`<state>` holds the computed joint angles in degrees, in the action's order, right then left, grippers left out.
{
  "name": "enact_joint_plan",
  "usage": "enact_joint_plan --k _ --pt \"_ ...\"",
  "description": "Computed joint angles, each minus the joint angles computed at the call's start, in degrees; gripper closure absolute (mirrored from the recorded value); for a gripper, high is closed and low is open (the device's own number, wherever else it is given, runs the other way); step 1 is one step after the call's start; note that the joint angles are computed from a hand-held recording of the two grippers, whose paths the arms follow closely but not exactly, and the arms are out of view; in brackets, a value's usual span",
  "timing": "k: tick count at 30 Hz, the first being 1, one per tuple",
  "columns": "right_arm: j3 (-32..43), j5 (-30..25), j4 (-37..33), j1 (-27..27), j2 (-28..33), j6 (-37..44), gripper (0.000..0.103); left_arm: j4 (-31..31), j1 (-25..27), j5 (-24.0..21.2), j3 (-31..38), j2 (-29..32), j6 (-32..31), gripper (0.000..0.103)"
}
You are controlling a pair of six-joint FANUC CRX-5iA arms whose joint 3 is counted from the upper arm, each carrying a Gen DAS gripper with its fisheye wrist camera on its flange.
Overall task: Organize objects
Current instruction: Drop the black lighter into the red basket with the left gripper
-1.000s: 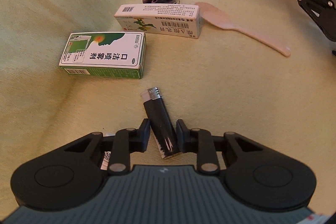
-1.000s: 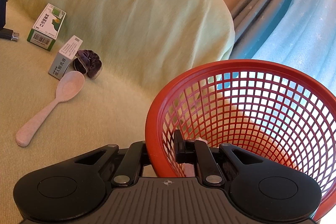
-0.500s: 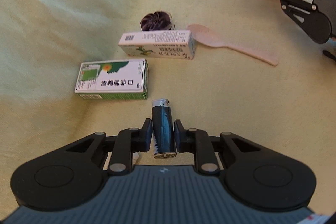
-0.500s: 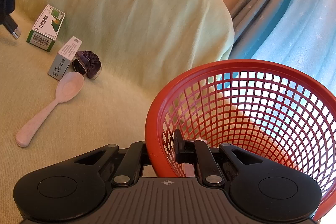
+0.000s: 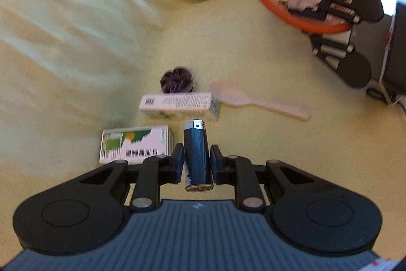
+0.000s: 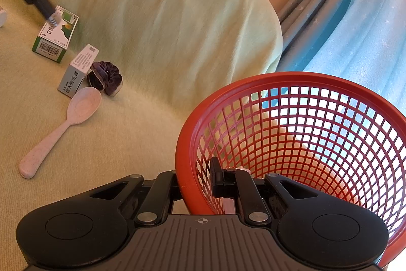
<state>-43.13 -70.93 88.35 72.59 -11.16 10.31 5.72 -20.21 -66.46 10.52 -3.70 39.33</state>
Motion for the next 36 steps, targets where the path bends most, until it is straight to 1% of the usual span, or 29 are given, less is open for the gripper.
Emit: enact_joint_plan --k 7,12,16,19,22,23,24,25,27,30,33,36 --pt "0.0 0.1 0.0 -0.1 0.0 -0.1 0.096 3.3 -4.7 2.2 4.8 2.2 -1.7 0.085" --pt "0.1 0.1 0.1 -0.1 0.1 -0.2 0.096 8.3 -8.7 5.6 7.1 4.9 -5.2 0.085" --pt "0.0 0.3 0.2 -0.3 -0.1 -0.4 0.096 11.0 -12.7 8.1 8.8 7.6 -8.2 0.085" --pt "0.0 0.5 0.4 -0.4 -0.2 -0.6 0.096 13.9 -15.0 8.9 10.1 10.1 -8.4 0.085" --pt "0.0 0.6 0.4 -0.5 -0.1 -0.7 0.096 17.3 -16.5 10.7 10.3 12.2 -8.5 0.085" --pt "0.0 0.6 0.4 -0.5 -0.1 -0.7 0.096 18.4 -16.8 11.2 10.4 13.0 -8.3 0.082" --pt "0.0 0.7 0.5 -0.5 -0.1 -0.7 0.096 19.0 -17.2 12.1 10.3 13.4 -8.0 0.07" --pt "0.0 0.8 0.6 -0.6 -0.2 -0.7 0.096 18.7 -17.6 13.3 10.4 13.9 -7.1 0.064" --pt "-0.1 1.1 0.7 -0.7 -0.3 -0.9 0.096 18.6 -17.6 13.2 11.1 14.4 -6.1 0.063" --pt "-0.2 1.2 0.9 -0.9 -0.3 -1.2 0.096 18.7 -16.1 13.6 10.2 13.3 -5.4 0.063" --pt "0.0 1.2 0.9 -0.9 -0.1 -1.2 0.096 16.1 -13.7 12.2 10.1 11.8 -3.8 0.063" --pt "-0.2 1.1 0.8 -0.8 -0.3 -1.3 0.096 14.1 -9.9 10.4 9.5 10.1 -2.1 0.063"
